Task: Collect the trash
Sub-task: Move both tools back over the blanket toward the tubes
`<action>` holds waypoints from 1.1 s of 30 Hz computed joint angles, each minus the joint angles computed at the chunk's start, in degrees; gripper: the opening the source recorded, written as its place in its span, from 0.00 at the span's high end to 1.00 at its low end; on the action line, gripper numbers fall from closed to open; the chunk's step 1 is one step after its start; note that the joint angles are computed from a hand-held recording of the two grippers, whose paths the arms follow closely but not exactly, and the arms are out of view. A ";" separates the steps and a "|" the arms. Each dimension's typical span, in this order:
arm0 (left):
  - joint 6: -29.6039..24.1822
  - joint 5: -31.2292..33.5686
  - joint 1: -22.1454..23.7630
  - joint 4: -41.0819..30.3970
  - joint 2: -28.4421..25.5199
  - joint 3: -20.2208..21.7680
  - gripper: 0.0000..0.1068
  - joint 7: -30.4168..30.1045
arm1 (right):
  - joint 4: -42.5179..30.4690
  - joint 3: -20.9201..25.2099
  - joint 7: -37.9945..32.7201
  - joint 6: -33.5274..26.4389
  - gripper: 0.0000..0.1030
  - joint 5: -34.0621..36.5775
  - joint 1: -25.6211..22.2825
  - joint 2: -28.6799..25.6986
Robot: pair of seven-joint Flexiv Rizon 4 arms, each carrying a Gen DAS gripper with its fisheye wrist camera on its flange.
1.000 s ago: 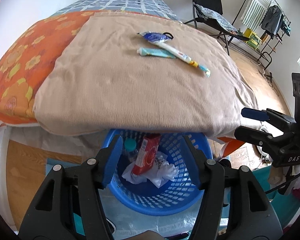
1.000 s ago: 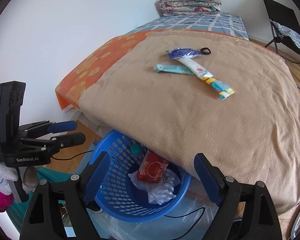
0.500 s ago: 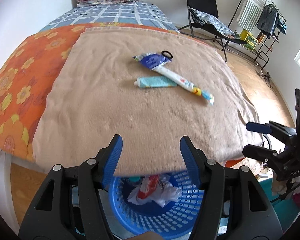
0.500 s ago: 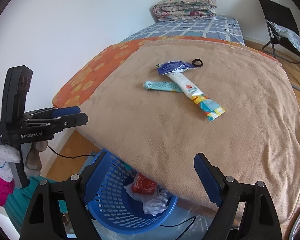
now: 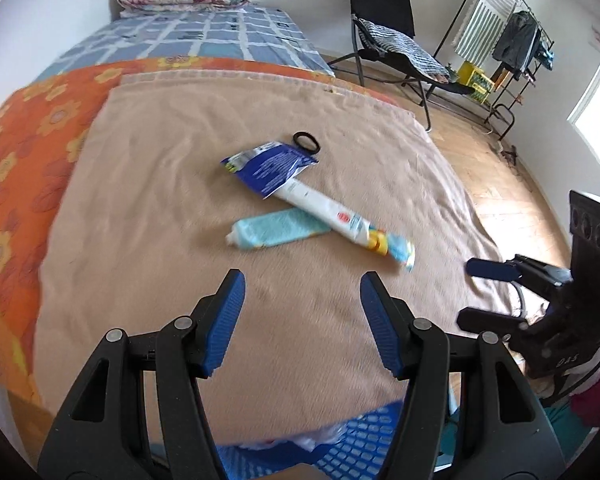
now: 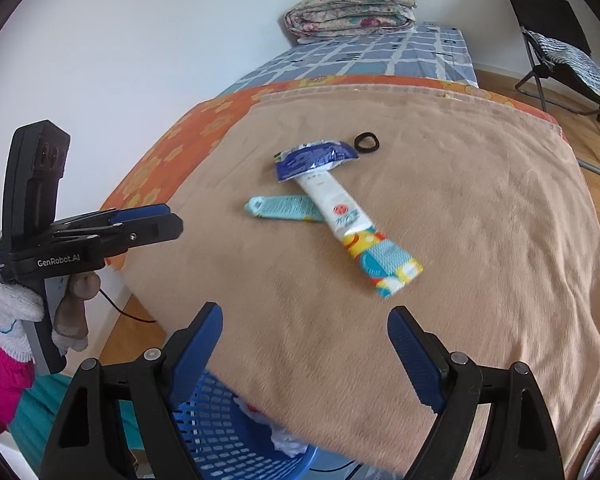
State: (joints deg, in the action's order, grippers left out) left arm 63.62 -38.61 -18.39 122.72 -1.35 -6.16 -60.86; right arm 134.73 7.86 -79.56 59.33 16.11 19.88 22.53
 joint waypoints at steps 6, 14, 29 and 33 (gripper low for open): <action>-0.98 0.39 1.33 -5.27 -5.87 -1.12 0.42 -1.42 | -3.47 -2.50 -3.12 -0.43 0.25 2.52 0.27 -5.37; -1.93 2.82 3.26 -10.96 -12.55 -2.73 0.42 -4.69 | -6.74 -1.59 -5.12 -0.81 0.33 3.02 -2.38 -10.56; -6.28 10.58 4.73 -16.77 -19.32 -3.28 0.42 -8.95 | -7.99 -0.32 -5.18 -1.29 0.39 3.60 -4.98 -12.70; -10.02 11.99 5.09 -16.76 -18.31 -3.40 0.42 -7.03 | -7.91 -0.37 -5.05 -1.37 0.39 3.28 -5.23 -12.58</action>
